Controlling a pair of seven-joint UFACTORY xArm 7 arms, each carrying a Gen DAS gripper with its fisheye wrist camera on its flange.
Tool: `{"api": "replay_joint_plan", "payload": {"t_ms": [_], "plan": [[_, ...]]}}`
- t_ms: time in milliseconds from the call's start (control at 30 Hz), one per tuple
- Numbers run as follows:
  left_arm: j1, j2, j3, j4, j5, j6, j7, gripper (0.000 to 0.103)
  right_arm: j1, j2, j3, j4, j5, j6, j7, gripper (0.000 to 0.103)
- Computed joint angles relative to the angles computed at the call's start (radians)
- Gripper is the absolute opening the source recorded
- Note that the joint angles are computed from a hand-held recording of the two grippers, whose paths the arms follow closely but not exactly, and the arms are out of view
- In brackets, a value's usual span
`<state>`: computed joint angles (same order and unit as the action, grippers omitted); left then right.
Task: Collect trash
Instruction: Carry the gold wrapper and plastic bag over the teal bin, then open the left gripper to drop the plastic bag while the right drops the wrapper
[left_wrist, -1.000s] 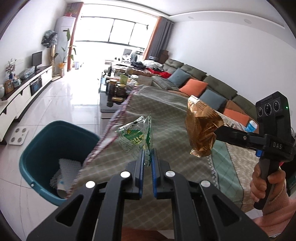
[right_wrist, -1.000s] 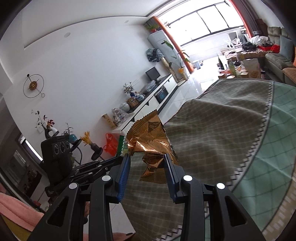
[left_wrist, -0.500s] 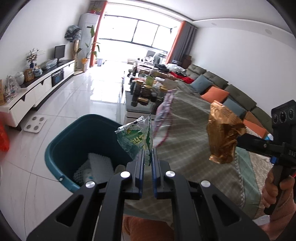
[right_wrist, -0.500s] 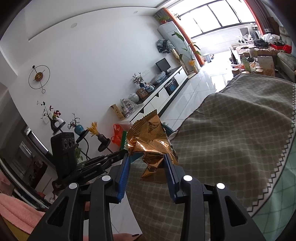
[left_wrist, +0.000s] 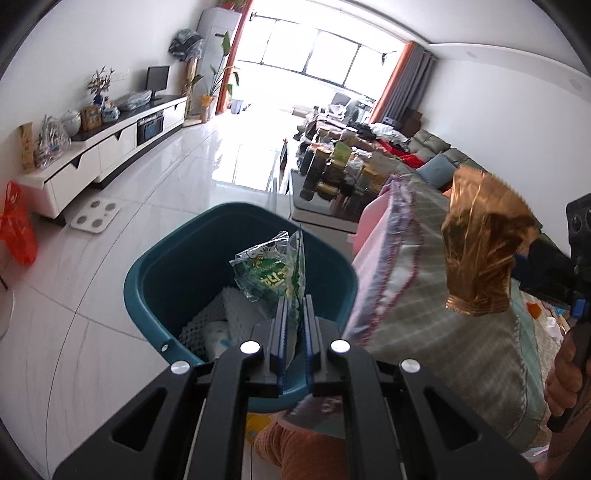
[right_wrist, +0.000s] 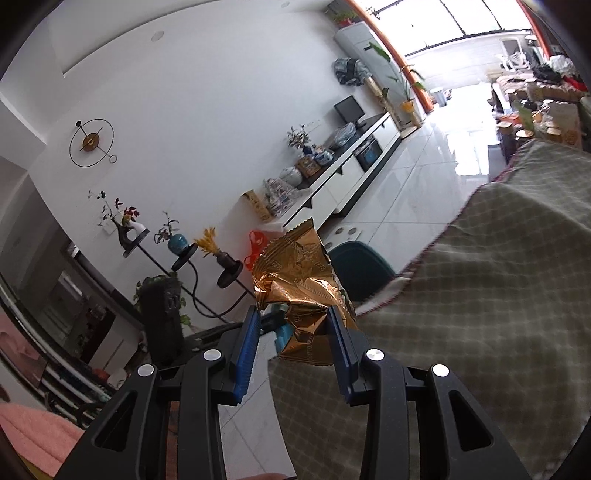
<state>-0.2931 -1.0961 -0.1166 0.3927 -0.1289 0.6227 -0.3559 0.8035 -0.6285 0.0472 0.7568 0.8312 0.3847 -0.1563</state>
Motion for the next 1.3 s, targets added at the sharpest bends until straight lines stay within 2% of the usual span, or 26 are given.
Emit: {"api": "replay_joint_plan", "payload": {"t_ms": [100,233,467,633,700,933,1067,1167,1233,1300], "plan": [[0.005,0.006,0.007,-0.010,-0.004,0.002,-0.005,0.009,0.025,0.065,-0.017,0.051,0.026,0.001,-0.028,0.037],[0.010,0.026,0.014,-0.019,-0.006,-0.012,-0.005,0.009,0.014,0.127,-0.013,0.100,0.060,0.016,-0.061,0.037],[0.006,0.060,0.025,-0.032,-0.018,-0.043,-0.006,0.009,-0.056,0.220,0.036,0.173,0.079,0.049,-0.075,0.037],[-0.001,0.093,0.040,-0.032,-0.029,-0.059,0.003,0.010,-0.105,0.288,0.083,0.225,0.049,0.059,-0.046,0.037],[-0.018,0.114,0.068,-0.031,-0.048,-0.072,0.018,0.010,-0.120,0.308,0.095,0.241,0.034,0.072,-0.034,0.038],[-0.043,0.197,0.119,-0.012,-0.105,-0.091,0.068,0.010,-0.186,0.377,0.159,0.302,-0.126,0.095,0.085,0.040],[-0.041,0.234,0.132,-0.002,-0.136,-0.098,0.089,0.024,-0.216,0.413,0.183,0.332,-0.239,0.116,0.177,0.044],[-0.034,0.245,0.125,0.004,-0.148,-0.106,0.095,0.030,-0.223,0.429,0.186,0.344,-0.278,0.118,0.210,0.046],[-0.026,0.231,0.118,-0.003,-0.154,-0.107,0.088,0.037,-0.224,0.431,0.184,0.341,-0.287,0.110,0.222,0.047],[-0.014,0.210,0.105,-0.010,-0.152,-0.110,0.073,0.038,-0.219,0.426,0.175,0.331,-0.270,0.107,0.213,0.047]]}}
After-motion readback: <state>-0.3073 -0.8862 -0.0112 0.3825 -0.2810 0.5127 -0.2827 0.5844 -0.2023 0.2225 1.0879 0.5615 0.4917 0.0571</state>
